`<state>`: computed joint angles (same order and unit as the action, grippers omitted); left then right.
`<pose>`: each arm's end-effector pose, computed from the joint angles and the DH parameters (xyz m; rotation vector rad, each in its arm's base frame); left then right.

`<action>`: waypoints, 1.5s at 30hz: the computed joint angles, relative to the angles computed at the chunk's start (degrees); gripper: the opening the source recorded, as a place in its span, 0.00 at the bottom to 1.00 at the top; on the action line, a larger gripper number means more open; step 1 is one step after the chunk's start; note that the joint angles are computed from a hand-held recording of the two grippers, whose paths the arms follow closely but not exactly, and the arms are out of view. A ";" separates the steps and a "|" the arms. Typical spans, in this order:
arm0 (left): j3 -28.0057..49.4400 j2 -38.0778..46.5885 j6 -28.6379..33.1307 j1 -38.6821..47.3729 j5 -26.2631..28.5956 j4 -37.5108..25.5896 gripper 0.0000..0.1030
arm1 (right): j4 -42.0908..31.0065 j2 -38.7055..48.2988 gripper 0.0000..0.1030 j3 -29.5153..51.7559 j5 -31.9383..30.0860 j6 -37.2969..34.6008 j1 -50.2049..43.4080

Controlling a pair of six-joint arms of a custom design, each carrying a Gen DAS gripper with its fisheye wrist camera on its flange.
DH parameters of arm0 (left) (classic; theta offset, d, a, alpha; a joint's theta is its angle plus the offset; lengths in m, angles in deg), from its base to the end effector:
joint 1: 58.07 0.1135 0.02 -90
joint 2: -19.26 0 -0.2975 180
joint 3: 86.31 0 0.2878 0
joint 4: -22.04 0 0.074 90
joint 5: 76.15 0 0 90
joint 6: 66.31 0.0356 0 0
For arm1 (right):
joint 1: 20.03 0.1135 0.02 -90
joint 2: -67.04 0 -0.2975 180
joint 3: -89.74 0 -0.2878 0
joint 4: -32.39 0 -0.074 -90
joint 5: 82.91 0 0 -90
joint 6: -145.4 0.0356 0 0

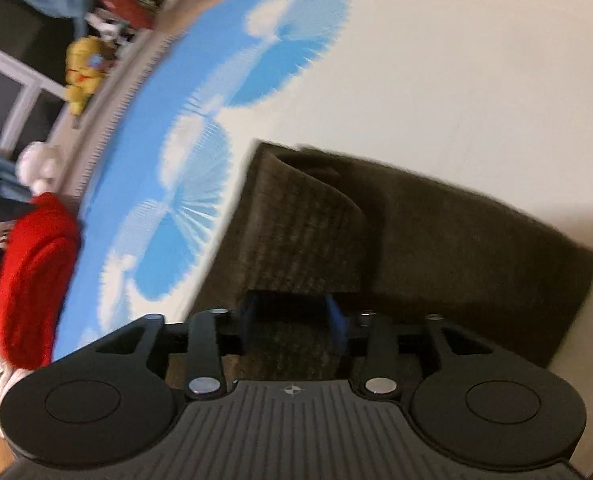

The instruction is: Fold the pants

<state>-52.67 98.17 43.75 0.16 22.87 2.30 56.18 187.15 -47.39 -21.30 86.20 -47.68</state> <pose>0.1161 0.1768 0.1020 -0.8376 2.5651 0.2124 0.2696 -0.1222 0.0056 1.0162 2.2350 0.6409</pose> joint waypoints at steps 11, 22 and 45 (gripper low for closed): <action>0.16 0.32 1.49 0.78 1.09 -0.32 0.49 | -4.92 -1.06 0.42 -0.37 9.34 4.29 2.77; -0.18 -0.12 2.31 0.98 1.24 0.05 0.50 | -0.53 1.90 0.43 1.31 7.24 4.18 4.52; 0.68 -2.04 5.94 7.78 4.19 -4.70 0.07 | -16.82 -18.64 0.02 -7.59 14.60 -4.33 -6.23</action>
<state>-51.99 96.13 49.68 7.94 27.05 -2.40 39.36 168.51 -54.97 -6.70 81.86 -53.91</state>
